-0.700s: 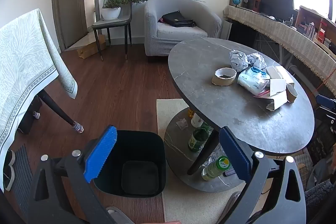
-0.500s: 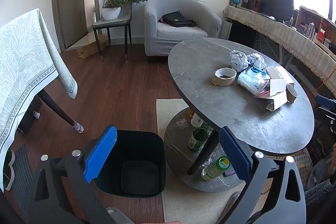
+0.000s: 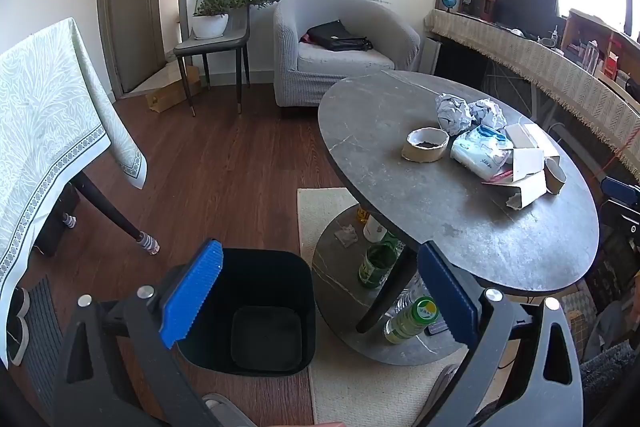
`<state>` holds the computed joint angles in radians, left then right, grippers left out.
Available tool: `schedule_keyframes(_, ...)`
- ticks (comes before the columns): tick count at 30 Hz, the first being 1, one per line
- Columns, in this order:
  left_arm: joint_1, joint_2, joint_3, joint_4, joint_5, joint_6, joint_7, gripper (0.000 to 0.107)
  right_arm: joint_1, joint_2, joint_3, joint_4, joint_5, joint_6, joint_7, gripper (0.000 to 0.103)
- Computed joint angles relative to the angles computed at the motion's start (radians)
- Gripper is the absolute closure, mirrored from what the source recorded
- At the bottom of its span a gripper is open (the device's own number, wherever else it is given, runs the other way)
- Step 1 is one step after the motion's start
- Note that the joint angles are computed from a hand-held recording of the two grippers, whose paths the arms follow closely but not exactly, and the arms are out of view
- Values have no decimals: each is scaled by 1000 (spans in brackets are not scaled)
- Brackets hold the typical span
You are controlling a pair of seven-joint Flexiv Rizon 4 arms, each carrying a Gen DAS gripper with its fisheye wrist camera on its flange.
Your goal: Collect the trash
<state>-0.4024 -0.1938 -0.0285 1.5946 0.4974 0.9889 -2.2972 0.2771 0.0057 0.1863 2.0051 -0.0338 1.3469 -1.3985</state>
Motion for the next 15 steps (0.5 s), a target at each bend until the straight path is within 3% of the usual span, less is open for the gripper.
schedule_keyframes(15, 2, 4, -2, 4, 1, -1, 2, 7, 1, 0, 1, -2, 2, -1, -4, 3)
